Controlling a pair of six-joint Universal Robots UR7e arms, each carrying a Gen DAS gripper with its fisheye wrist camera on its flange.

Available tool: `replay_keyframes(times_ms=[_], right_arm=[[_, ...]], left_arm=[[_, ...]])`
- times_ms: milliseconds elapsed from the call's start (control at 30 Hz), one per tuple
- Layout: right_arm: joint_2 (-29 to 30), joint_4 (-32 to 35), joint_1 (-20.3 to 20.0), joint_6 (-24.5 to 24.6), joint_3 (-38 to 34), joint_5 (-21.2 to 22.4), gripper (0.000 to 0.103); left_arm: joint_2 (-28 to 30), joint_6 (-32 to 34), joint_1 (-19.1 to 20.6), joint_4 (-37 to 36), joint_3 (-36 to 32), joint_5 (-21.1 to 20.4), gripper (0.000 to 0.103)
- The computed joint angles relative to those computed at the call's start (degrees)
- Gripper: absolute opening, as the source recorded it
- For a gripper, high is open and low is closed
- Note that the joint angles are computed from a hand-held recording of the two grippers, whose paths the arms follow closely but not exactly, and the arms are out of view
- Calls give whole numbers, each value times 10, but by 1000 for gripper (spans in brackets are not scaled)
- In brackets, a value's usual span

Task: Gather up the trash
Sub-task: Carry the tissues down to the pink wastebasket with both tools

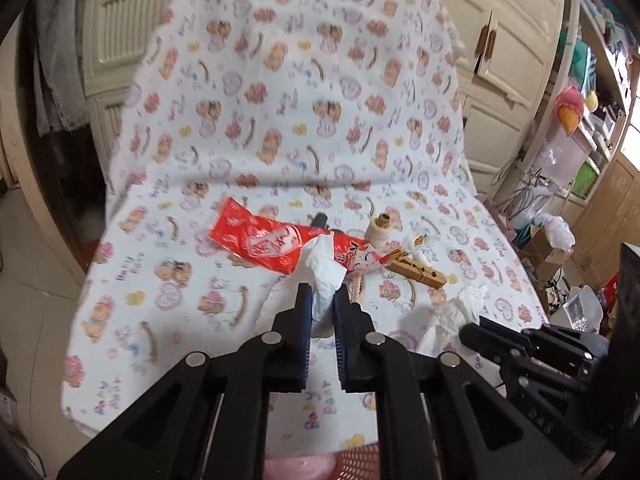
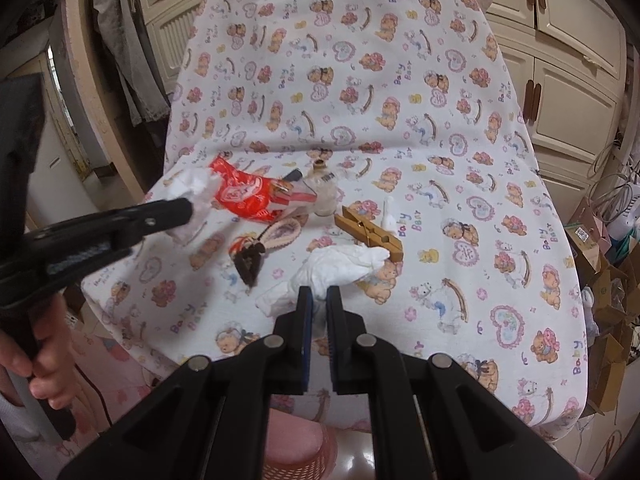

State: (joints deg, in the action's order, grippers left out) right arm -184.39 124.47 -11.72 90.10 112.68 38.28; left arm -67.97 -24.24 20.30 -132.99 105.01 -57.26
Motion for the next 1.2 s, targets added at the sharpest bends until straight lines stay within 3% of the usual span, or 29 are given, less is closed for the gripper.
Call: replay_keyframes(times_ms=[233, 367, 533, 700, 833, 1000, 1200], right_arm=[[1, 4, 35, 12, -16, -10, 6], [9, 0, 76, 58, -46, -14, 6], [21, -5, 128, 107, -93, -19, 6], [8, -17, 174, 152, -71, 2, 6], [-18, -21, 167, 136, -22, 52, 6], [-31, 21, 143, 75, 28, 95, 6], [-53, 22, 89, 74, 69, 180, 6]], left_arm=[[-66, -55, -30, 25, 27, 30, 10], [-76, -74, -57, 113, -6, 53, 10], [-97, -99, -83, 191, -22, 36, 10], [-128, -132, -86, 183, 34, 10, 10], [-140, -145, -82, 173, 75, -12, 10], [-141, -129, -66, 186, 81, -80, 10], [-111, -140, -48, 282, 66, -126, 11]])
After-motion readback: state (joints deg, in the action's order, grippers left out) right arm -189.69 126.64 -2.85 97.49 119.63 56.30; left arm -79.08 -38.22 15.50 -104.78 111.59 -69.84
